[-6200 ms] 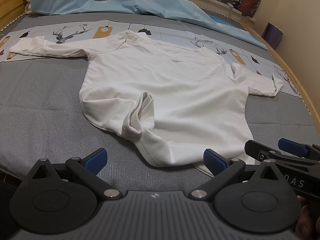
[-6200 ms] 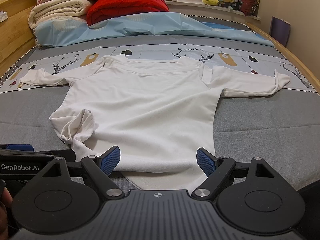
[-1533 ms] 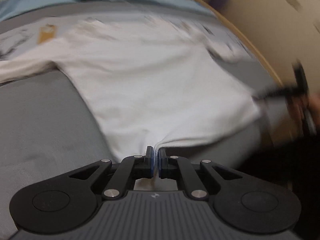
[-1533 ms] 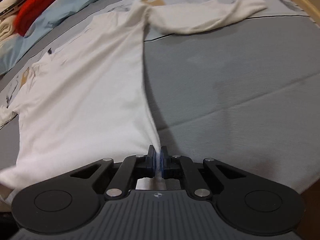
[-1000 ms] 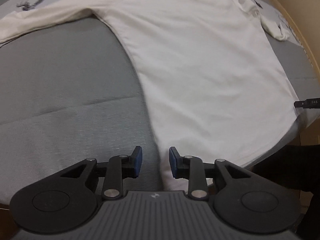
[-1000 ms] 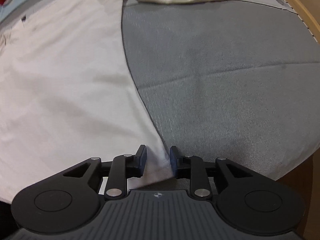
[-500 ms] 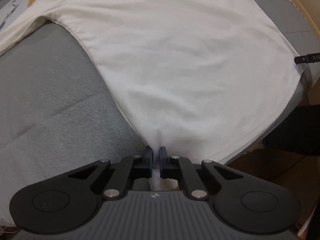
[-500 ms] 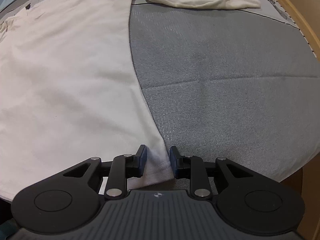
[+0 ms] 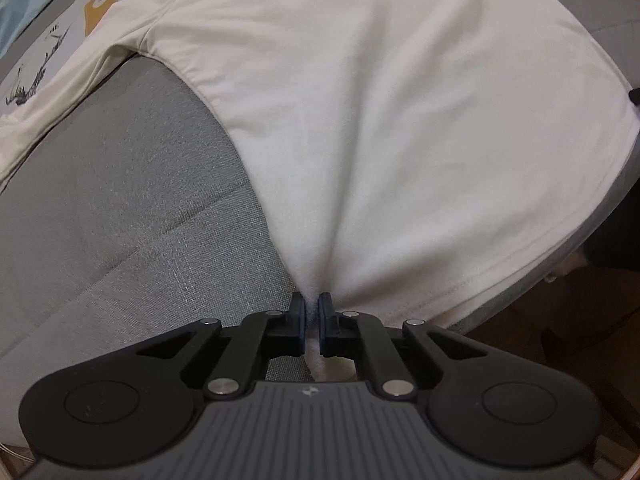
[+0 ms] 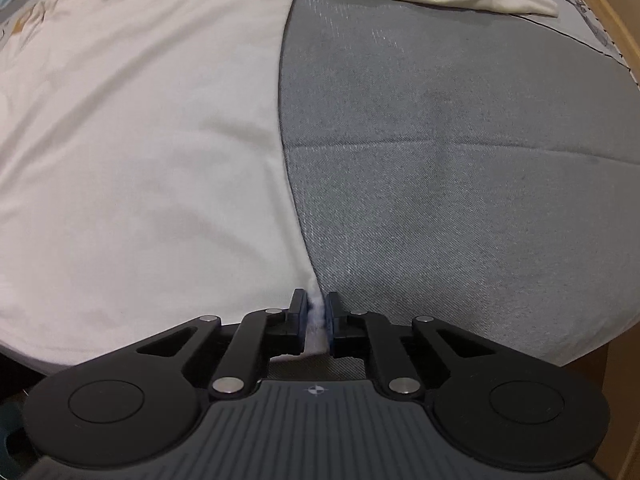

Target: Fold small clothes

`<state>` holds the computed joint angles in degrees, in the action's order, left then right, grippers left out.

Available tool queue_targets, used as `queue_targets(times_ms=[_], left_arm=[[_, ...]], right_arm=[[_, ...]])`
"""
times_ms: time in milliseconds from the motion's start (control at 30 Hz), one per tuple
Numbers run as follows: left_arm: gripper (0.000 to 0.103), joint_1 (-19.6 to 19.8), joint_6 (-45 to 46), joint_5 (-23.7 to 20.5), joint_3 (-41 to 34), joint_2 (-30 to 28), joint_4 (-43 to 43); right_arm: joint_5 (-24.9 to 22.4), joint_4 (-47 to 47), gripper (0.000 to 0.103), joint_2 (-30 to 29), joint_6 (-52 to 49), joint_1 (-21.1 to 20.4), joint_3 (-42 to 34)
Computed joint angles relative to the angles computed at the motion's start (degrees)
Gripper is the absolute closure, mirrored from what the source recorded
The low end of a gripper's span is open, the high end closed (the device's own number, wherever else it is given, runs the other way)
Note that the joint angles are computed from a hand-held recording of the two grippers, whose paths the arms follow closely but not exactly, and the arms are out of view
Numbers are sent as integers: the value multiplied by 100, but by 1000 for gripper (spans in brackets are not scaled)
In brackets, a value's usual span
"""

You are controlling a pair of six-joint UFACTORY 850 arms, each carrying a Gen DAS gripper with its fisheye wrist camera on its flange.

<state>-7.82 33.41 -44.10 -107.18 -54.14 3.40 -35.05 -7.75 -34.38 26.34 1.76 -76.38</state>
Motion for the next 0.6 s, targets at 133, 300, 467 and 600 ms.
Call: queue_targets(times_ms=[133, 300, 467, 600], left_arm=[[77, -91, -78, 413, 214, 153, 214], [49, -46, 405, 886, 432, 390, -562], [49, -27, 111, 350, 56, 161, -831], [49, -5, -464, -347, -631, -386, -479]], right_arm=[[75, -318, 92, 71, 320, 13, 77], [697, -1629, 87, 361, 1595, 168, 360], [680, -1357, 76, 183, 1170, 197, 233], [-99, -1442, 71, -192, 944, 313, -58]])
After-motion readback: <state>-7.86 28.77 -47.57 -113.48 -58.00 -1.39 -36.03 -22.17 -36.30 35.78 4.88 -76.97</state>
